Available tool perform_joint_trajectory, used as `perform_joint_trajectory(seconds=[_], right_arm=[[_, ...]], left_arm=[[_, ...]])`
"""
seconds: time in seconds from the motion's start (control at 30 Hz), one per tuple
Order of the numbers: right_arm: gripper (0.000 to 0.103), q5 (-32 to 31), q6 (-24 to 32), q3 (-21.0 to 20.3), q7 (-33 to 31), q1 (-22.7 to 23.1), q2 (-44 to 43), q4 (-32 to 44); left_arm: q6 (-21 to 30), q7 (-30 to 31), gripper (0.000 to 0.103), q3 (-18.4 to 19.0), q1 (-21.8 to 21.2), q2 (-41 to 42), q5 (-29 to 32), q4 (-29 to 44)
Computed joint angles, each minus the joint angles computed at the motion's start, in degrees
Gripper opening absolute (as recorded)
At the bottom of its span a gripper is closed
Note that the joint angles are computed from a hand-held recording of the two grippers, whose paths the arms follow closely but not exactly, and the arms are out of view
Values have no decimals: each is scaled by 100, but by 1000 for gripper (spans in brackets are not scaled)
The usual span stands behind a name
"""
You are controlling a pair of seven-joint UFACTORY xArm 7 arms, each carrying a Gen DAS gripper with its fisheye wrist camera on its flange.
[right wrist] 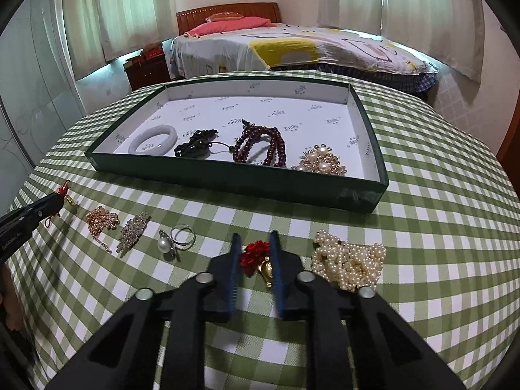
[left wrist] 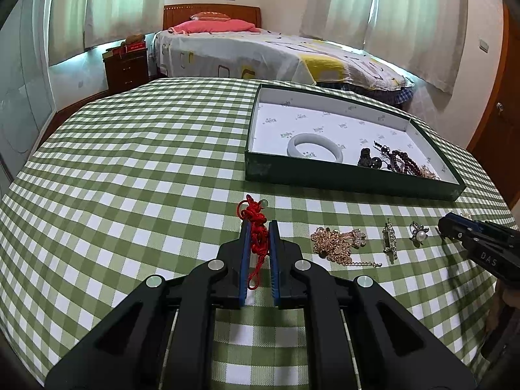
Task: Organize jewelry
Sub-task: 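Grasp the red tassel with gold coin with the left tool while the right tool reaches the red flower brooch, then carry the tassel and red flower brooch into the box and open both tools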
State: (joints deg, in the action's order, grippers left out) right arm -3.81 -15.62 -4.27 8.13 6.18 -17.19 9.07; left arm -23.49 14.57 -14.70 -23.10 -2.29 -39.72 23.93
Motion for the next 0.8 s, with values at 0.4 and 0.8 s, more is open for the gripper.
perform_joint_trajectory(seconds=[0.4, 0.8], right_arm=[[12, 188, -86, 305, -13, -159, -493, -379], [12, 343, 145, 416, -16, -238, -1346, -549]], left_arm=[[-105, 56, 11, -41, -55, -29, -94, -8], [-77, 77, 11, -321, 104, -428, -132, -66]])
